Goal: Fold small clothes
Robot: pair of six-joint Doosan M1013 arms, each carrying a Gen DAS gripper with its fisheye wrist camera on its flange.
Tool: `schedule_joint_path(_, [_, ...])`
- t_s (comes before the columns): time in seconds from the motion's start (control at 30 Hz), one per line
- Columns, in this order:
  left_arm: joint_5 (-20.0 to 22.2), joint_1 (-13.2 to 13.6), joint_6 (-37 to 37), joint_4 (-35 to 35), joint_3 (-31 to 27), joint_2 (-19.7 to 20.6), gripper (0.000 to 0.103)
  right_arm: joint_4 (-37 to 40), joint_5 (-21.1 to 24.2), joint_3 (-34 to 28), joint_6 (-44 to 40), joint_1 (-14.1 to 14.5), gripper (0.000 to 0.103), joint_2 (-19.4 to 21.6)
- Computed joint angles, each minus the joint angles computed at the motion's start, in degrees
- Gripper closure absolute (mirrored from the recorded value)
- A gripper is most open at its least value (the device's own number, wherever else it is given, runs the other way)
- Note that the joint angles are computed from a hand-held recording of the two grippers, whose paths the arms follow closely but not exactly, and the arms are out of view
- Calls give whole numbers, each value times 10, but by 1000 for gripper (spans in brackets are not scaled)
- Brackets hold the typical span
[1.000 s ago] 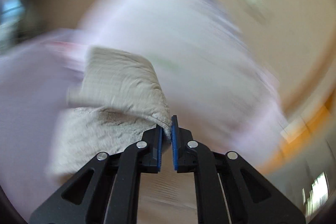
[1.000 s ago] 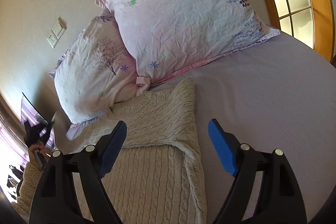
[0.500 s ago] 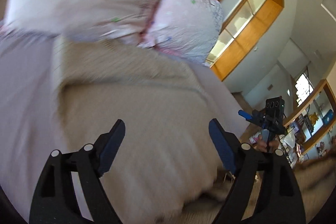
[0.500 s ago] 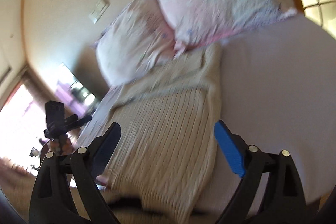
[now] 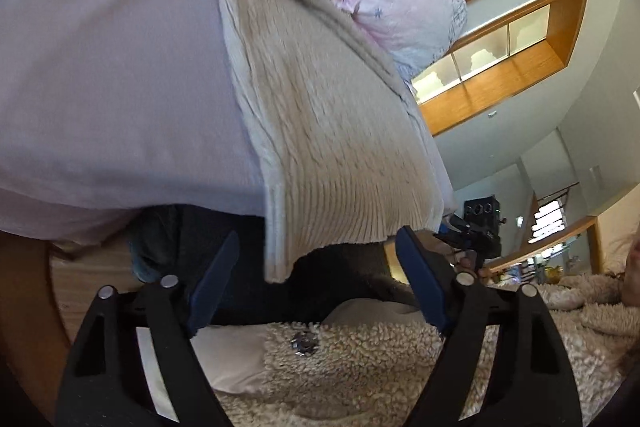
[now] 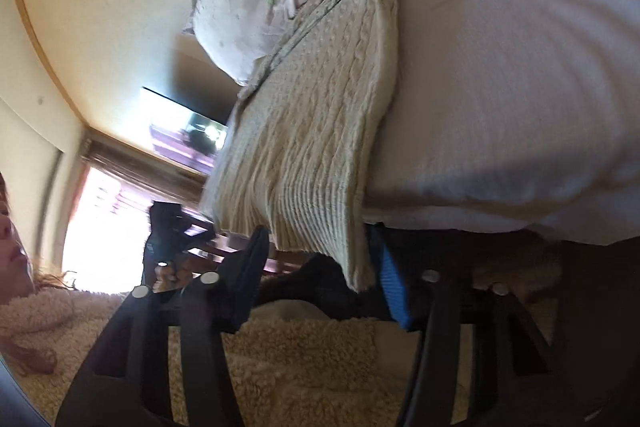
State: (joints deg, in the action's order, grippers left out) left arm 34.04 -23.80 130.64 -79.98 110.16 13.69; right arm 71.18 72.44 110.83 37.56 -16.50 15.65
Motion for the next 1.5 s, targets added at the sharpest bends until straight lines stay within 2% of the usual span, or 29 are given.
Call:
schedule_joint_path(0.1, [14, -2, -5, -17, -7, 18, 37, 24, 5, 5, -15, 7, 76, 8])
schedule_joint_path(0.13, [15, -3, -5, -29, -7, 21, 46, 30, 3, 7, -23, 10, 93, 8])
schedule_joint_path(0.17, [22, -2, 3, -54, -5, 25, 62, 33, 4, 8, -34, 11, 95, 8])
schedule_joint_path(0.2, [23, -1, 1, -65, -3, 26, 73, 34, 3, 8, -42, 11, 95, 7])
schedule_joint_path(0.23, [24, -1, -5, -69, -2, 26, 96, 44, 6, 11, -58, 11, 95, 3])
schedule_joint_path(0.33, [27, 0, 1, -89, -4, 21, 96, 73, 30, 6, -93, 4, 95, -5])
schedule_joint_path(0.43, [28, 1, 49, -121, -16, 10, 96, 103, 34, -22, -122, 5, 95, -14])
schedule_joint_path(0.5, [5, 1, 72, -109, -45, 8, 96, 119, 30, -49, -141, 11, 95, -13])
schedule_joint_path(0.6, [-49, 10, 82, -84, -110, 24, 96, 144, -13, -110, -164, 31, 95, -1])
schedule_joint_path(0.7, [-102, 20, 83, -91, -174, 56, 96, 178, -76, -177, -167, 55, 95, 33])
schedule_joint_path(0.73, [-139, 22, 45, -55, -207, 75, 96, 183, -98, -198, -160, 61, 95, 47])
schedule_joint_path(0.8, [-183, 22, -98, 78, -256, 106, 96, 178, -186, -244, -119, 79, 95, 77])
schedule_joint_path(0.83, [-189, 24, -173, 145, -280, 124, 95, 140, -255, -273, -63, 92, 95, 96])
schedule_joint_path(0.9, [-174, 32, -323, 271, -323, 161, 92, -3, -336, -313, 86, 111, 77, 122])
schedule_joint_path(0.93, [-152, 38, -384, 307, -338, 174, 85, -78, -352, -333, 161, 117, 53, 143])
schedule_joint_path(0.97, [-149, 40, -415, 320, -338, 176, 70, -125, -347, -346, 226, 118, 37, 154])
schedule_joint_path(1.0, [-155, 42, -416, 310, -329, 173, 59, -142, -336, -350, 260, 117, 34, 158])
schedule_joint_path(1.03, [-170, 43, -389, 282, -313, 166, 40, -129, -318, -351, 265, 112, 27, 160])
schedule_joint_path(1.07, [-176, 44, -385, 284, -303, 161, 31, -98, -310, -345, 239, 108, 23, 160])
schedule_joint_path(1.13, [-170, 47, -402, 314, -294, 156, 30, -67, -306, -341, 207, 106, 22, 163])
schedule_joint_path(1.2, [-138, 53, -409, 320, -294, 155, 29, -56, -272, -352, 220, 101, 20, 177])
schedule_joint_path(1.27, [-102, 55, -450, 368, -297, 156, 29, -133, -258, -375, 285, 106, 21, 196])
schedule_joint_path(1.33, [-80, 55, -474, 402, -297, 156, 29, -159, -272, -371, 294, 108, 21, 188])
schedule_joint_path(1.4, [-63, 54, -476, 405, -299, 160, 29, -153, -271, -364, 293, 107, 20, 180])
schedule_joint_path(1.5, [-67, 50, -464, 402, -300, 162, 29, -126, -274, -347, 264, 104, 18, 165])
